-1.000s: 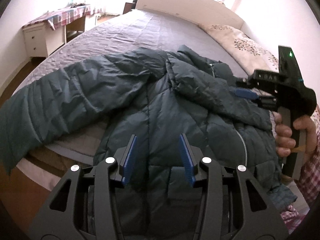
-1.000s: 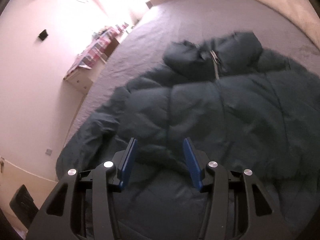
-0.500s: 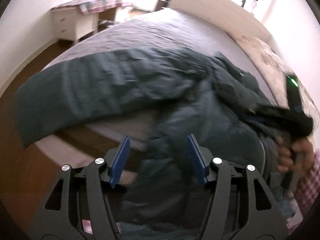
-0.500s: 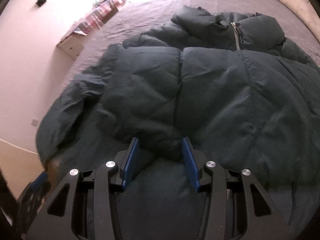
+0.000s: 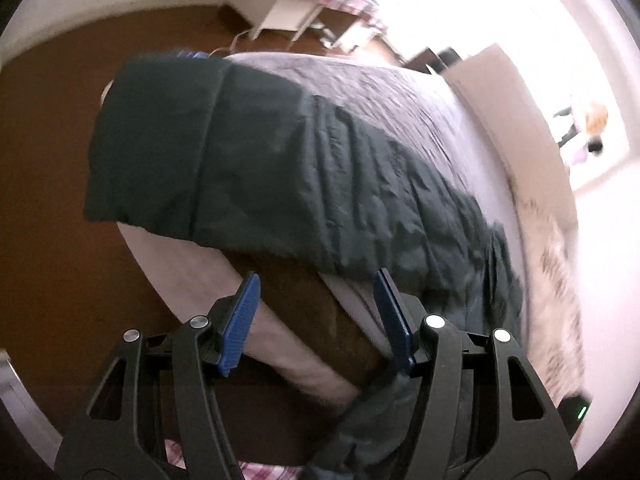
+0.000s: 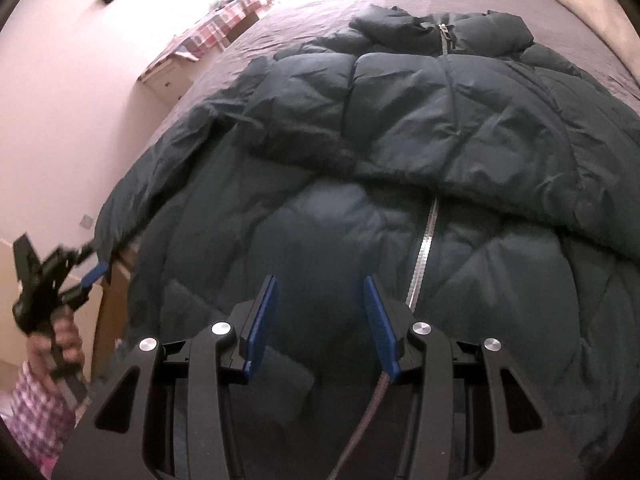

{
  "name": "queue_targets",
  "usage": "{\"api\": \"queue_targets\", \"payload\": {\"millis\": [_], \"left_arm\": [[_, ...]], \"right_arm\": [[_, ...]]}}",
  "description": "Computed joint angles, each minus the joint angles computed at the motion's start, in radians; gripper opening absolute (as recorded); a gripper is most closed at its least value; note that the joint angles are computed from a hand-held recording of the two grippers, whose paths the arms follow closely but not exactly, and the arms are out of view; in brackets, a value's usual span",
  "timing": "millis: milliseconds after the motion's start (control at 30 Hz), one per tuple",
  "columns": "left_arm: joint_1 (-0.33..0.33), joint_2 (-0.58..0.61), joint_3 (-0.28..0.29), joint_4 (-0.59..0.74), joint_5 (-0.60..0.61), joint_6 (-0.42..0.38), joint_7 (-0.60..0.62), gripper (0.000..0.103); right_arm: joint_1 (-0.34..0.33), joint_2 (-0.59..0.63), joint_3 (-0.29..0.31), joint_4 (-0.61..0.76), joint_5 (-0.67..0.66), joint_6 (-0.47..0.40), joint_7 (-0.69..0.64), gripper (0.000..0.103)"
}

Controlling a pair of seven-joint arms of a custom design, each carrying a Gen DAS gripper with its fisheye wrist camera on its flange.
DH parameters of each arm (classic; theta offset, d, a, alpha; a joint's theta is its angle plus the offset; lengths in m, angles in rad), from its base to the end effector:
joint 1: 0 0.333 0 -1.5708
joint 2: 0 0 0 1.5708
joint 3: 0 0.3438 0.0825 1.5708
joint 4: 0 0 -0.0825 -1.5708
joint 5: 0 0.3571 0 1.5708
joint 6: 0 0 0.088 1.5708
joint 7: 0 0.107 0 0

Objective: Fold large clothes

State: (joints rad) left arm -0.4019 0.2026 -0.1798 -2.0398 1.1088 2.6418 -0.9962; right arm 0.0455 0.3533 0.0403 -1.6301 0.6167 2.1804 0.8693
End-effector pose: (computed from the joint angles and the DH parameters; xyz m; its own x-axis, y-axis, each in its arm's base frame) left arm 0.4868 -0.3415 0.4226 0.6544 -0.4645 0.5967 -0.3174 -0.8850 -0.3407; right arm 0.6626 0.0750 0.4785 0.4963 -0.7935 -0.3523 -0.8411 -0.3389 -0.4216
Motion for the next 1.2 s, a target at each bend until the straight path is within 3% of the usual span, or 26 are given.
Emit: {"api": "queue_targets", "payload": {"millis": [167,267,367,500,733,833,900,1067,1200], "left_arm": [[0.022,0.032,0.040,-0.001,0.110,0.107,-0.221,0.059],[0.018,0.069,0.056,0.028,0.154,0.132,-0.315,0.059],[0.006,0.088,0.062,0.060,0.166,0.105,-0.339,0.057],[-0.002,0.076,0.057,0.078,0.175,0.027,-0.330,0.046],[0.021,0.067,0.047,0.043,0.167,0.039,-0.337,0.045],[0.020,0.073,0.043,0.044,0.123,0.009,-0.298,0.031],[0.013,0.071,0.033,0.061,0.072,-0.054,-0.214,0.010],[-0.021,0.043,0.008,0.123,0.013,-0.258,0.017,0.004],[-0.045,0.042,-0.001,0.230,0.050,-0.391,0.225,0.003]], "right_arm": [[-0.008,-0.001,-0.002,-0.004,0.010,-0.012,0.004,0.047],[-0.008,0.002,-0.001,0.000,0.015,-0.016,0.014,0.047],[-0.007,0.003,-0.001,0.001,0.010,-0.017,0.013,0.047],[-0.006,0.005,-0.002,0.005,0.004,-0.018,0.012,0.047],[-0.005,0.004,0.001,-0.004,0.008,-0.012,0.008,0.047],[-0.006,0.003,0.000,-0.007,0.009,-0.011,0.003,0.047],[-0.007,0.002,0.000,-0.006,0.010,-0.013,0.002,0.047],[-0.013,0.000,-0.002,-0.008,0.019,-0.012,-0.001,0.047],[-0.020,-0.008,-0.008,-0.019,0.025,0.012,-0.007,0.047]]}}
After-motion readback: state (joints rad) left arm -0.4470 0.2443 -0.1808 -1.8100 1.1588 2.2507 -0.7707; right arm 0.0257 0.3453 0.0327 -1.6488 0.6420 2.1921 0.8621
